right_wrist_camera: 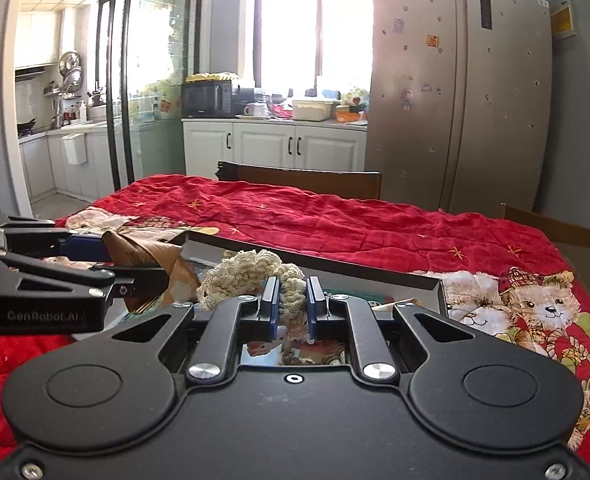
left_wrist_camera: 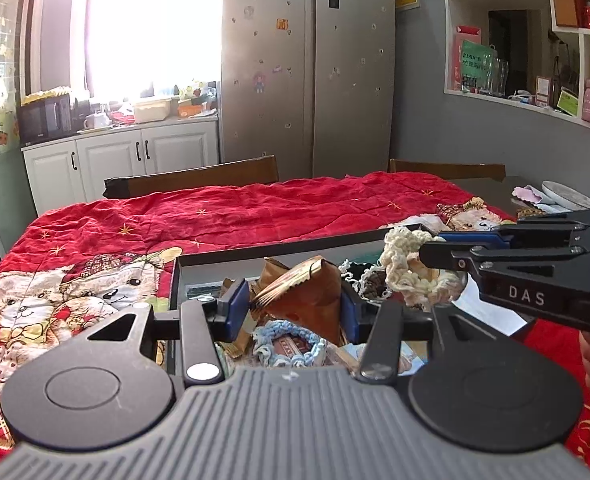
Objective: Organize objects
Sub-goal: 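Lower the gold packet into the box with the left tool while the right tool lowers the cream bracelet inside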
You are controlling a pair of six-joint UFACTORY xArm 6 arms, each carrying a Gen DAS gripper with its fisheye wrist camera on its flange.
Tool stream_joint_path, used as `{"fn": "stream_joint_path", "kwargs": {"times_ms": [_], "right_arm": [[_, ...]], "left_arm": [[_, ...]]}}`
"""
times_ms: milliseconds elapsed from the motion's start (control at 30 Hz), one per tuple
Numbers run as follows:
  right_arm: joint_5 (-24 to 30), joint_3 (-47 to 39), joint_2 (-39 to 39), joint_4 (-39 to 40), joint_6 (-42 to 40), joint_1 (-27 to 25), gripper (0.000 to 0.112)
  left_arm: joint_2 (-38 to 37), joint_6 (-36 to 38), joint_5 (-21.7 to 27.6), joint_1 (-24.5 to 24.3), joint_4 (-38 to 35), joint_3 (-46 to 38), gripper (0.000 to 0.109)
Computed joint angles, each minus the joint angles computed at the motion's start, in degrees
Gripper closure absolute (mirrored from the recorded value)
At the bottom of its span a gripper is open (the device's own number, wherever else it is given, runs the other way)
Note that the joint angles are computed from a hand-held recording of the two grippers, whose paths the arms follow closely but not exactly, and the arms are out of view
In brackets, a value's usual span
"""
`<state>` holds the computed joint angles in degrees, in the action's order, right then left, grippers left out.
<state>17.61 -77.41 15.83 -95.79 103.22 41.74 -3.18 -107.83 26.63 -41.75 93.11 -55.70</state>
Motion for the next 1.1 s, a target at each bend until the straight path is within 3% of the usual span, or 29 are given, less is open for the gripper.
{"fn": "stream_joint_path", "kwargs": {"times_ms": [433,1100], "right_arm": [[-0.3,-3.1,4.3,0.2,2.7,-2.3,0.099],[-0.3,-5.5,9.2,6.7,-2.5,-3.2,0.099]], "left_arm": [[5.7,0.7,-1.0,0.9,0.0,-4.5,0.057],[9.5,4.6,-1.6,1.1,-1.8,-6.6,0.057]]}}
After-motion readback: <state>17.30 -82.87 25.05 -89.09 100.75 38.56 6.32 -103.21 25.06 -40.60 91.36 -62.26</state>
